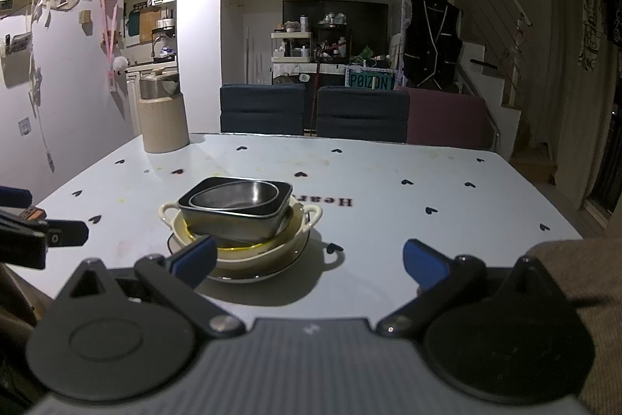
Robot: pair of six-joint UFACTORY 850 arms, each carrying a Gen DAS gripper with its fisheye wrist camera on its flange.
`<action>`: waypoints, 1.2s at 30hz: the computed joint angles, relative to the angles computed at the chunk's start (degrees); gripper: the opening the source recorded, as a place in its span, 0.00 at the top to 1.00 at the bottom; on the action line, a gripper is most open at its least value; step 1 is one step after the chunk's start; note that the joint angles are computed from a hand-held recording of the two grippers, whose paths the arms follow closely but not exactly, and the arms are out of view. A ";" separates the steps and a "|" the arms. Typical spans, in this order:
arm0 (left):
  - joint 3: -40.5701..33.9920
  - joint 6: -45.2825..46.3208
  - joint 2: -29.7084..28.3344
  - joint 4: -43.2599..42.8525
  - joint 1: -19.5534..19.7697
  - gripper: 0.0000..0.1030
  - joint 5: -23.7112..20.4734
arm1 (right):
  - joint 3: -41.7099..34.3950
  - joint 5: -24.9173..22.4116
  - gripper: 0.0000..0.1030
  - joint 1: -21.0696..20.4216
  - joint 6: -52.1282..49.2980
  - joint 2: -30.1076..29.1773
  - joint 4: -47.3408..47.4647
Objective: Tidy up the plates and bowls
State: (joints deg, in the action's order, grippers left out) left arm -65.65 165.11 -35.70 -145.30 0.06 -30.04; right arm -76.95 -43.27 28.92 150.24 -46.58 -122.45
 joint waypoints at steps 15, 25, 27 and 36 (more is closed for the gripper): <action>0.01 -0.03 0.00 0.04 -0.01 0.00 -0.02 | -0.20 -0.18 0.00 0.08 0.07 -0.22 0.01; 0.07 0.04 0.03 -0.09 -0.04 0.00 -0.04 | -0.56 -0.43 0.00 0.25 -0.17 -0.44 0.45; 0.09 0.09 0.03 -0.11 -0.05 0.00 -0.06 | -0.57 -0.48 0.00 0.26 -0.14 -0.47 0.44; 0.05 0.07 0.00 -0.06 -0.03 0.00 -0.04 | -0.70 -0.49 0.00 0.30 -0.19 -0.58 0.55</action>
State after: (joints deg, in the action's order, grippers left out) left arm -65.61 165.18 -35.70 -145.36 0.03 -30.08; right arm -77.65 -43.76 29.23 150.05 -47.15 -121.90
